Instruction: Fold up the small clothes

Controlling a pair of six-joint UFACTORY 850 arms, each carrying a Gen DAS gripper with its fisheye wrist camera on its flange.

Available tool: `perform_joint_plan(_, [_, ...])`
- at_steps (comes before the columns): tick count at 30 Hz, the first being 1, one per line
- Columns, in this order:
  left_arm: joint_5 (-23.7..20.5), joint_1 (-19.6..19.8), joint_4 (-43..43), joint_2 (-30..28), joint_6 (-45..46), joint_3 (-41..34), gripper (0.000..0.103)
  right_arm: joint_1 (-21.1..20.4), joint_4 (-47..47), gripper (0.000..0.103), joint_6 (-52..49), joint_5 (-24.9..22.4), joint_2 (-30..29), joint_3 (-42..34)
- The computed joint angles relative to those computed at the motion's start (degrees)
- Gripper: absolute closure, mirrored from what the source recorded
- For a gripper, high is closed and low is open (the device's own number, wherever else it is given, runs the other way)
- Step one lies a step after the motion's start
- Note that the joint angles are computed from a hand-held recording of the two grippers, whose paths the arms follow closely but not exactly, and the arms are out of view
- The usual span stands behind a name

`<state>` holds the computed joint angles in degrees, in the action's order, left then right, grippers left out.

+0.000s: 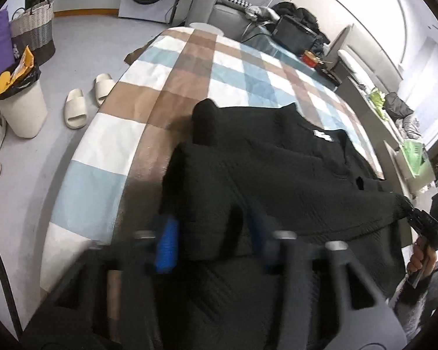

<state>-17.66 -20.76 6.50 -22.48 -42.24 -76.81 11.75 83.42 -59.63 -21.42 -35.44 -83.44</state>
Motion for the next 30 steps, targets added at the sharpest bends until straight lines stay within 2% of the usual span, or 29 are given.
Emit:
perform_joint_plan(1, [0.78, 0.26, -2.5, 0.0, 2.15, 0.23, 0.095, 0.19, -1.66, 0.088, 1.9, 0.32, -0.55, -0.71])
perform_joint_plan(2, [2.07, 0.34, -2.61, 0.41, 2.07, 0.9, 0.096, 0.41, -1.97, 0.095, 2.43, 0.88, -0.77, -0.94])
perform_joint_plan(4, [3.79, -0.08, 3.55, 1.42, -2.65, 1.91, 0.098, 0.7, 0.22, 0.095, -0.22, 1.61, -0.59, -0.66])
perform_joint_plan(10, [7.73, -0.49, 18.74, 4.47, -17.28, 3.58, 0.098, -0.11, 21.06, 0.096, -19.98, -0.43, 2.99, 4.07])
perform_joint_plan(15, [9.55, 0.72, 22.47, 4.34, -22.47, 1.32, 0.098, 0.11, 31.36, 0.096, -29.39, -0.82, 4.22, 4.47])
perform_joint_plan(21, [8.99, 2.12, 21.07, 0.46, -21.31, -5.29, 0.098, 0.38, 30.11, 0.096, -26.75, 0.78, 1.21, -1.78])
perform_joint_plan(27, [6.39, 3.44, 16.31, -5.15, -16.3, -13.39, 0.098, 0.39, 23.73, 0.096, -19.17, 3.09, -3.57, -10.9])
perform_joint_plan(30, [4.19, 4.2, 8.8, -8.48, -10.17, -16.84, 0.098, 0.49, 11.31, 0.096, -6.14, 5.33, -7.05, -16.47])
